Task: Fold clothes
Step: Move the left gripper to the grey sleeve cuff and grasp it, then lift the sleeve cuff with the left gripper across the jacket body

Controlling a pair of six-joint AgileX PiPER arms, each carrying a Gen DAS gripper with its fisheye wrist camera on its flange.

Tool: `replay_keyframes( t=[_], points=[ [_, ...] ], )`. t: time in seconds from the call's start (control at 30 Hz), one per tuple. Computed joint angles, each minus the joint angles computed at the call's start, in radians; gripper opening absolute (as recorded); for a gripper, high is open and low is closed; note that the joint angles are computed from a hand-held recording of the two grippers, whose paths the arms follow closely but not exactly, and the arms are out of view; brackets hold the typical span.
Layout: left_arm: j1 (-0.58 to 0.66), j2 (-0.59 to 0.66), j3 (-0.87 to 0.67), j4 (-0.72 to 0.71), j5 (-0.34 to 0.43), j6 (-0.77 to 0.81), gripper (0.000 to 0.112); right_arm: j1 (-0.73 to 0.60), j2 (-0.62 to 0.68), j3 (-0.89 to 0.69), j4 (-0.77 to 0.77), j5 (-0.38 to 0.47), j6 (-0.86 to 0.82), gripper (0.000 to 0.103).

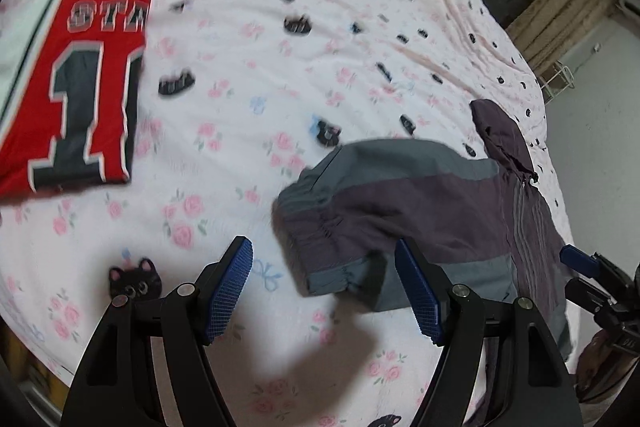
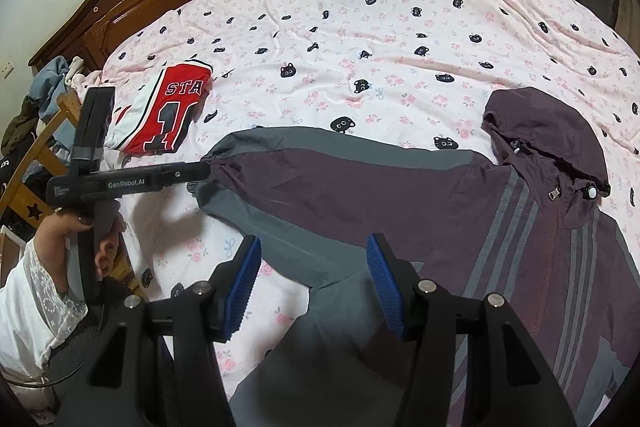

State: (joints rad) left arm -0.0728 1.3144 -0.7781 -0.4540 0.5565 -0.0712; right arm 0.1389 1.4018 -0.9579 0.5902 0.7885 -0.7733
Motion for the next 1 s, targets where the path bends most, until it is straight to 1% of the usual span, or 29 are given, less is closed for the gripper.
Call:
replay_keyframes(
  t=[0.07,0.23,0.37,0.43,0.47,0.53,0.6,0.63,0.7,0.73,0.8,0.9,1.0],
  points=[
    [0.006,0.017,-0.004,-0.016,0.01,0.017,0.069,-0.001,0.003,0.001,0.003,-0.001,-0.003,0.057],
    [-0.088,0.069,-0.051,0.159,-0.003,-0.134,0.069,-0.007,0.005,0.009,0.014,0.0,-0.014,0.057],
    [-0.127,0.105,-0.08,0.226,-0.015,-0.177,0.069,-0.012,0.002,0.015,0.022,0.001,-0.02,0.057],
    [-0.138,0.11,-0.083,0.236,-0.029,-0.183,0.068,-0.014,0.0,0.018,0.026,0.002,-0.023,0.057],
    [-0.143,0.113,-0.086,0.245,-0.034,-0.194,0.066,-0.015,-0.001,0.02,0.028,0.002,-0.024,0.057],
    [-0.135,0.108,-0.079,0.247,-0.045,-0.206,0.05,-0.018,-0.002,0.023,0.031,0.003,-0.027,0.057],
    [-0.123,0.099,-0.069,0.233,-0.056,-0.204,0.043,-0.021,-0.004,0.026,0.035,0.004,-0.031,0.057],
    [-0.113,0.093,-0.062,0.216,-0.063,-0.192,0.038,-0.024,-0.005,0.027,0.038,0.005,-0.034,0.057],
    [-0.099,0.081,-0.049,0.192,-0.073,-0.177,0.033,-0.037,-0.009,0.032,0.045,0.01,-0.046,0.057],
    [-0.103,0.074,-0.048,0.211,-0.075,-0.195,0.031,-0.042,-0.011,0.034,0.049,0.013,-0.051,0.057],
    [-0.115,0.062,-0.046,0.256,-0.078,-0.238,0.029,-0.057,-0.013,0.037,0.057,0.02,-0.063,0.057],
    [-0.179,0.035,-0.059,0.457,-0.062,-0.43,0.028,-0.082,-0.018,0.043,0.068,0.033,-0.083,0.057],
    [-0.252,0.02,-0.084,0.653,-0.014,-0.615,0.027,-0.108,-0.024,0.047,0.076,0.047,-0.102,0.057]
  ],
)
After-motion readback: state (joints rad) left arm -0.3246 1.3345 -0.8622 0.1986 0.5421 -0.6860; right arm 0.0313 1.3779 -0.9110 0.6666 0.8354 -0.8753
